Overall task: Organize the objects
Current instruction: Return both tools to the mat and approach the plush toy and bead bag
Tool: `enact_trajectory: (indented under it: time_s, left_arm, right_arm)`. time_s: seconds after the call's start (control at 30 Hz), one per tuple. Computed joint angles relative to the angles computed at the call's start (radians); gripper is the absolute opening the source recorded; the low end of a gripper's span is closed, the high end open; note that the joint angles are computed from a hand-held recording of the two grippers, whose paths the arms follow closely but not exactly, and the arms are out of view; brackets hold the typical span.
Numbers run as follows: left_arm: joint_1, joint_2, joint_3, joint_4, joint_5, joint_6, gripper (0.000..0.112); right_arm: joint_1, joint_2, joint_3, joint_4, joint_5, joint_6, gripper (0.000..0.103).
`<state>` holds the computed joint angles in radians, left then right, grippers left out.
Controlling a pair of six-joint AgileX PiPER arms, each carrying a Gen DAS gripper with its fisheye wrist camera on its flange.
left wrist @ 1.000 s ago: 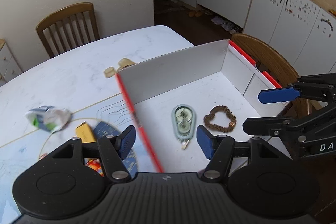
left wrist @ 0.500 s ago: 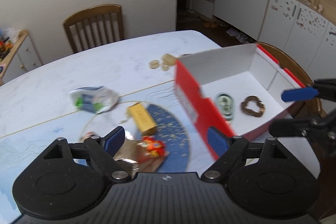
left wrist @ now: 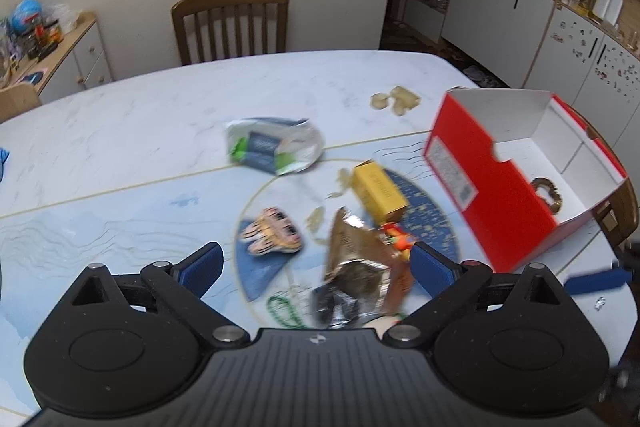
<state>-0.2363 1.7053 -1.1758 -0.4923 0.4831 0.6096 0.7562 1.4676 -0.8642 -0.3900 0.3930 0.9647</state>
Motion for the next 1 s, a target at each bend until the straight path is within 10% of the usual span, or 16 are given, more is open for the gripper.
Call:
enact_trajectory:
  time_s: [1.0]
  left_arm:
    - [0.064,0.413,-0.225,-0.267,-0.108,0.537,0.1]
  right_arm:
    - [0.081,0.336,-0.221,0.273,0.051,-0.149,0.068]
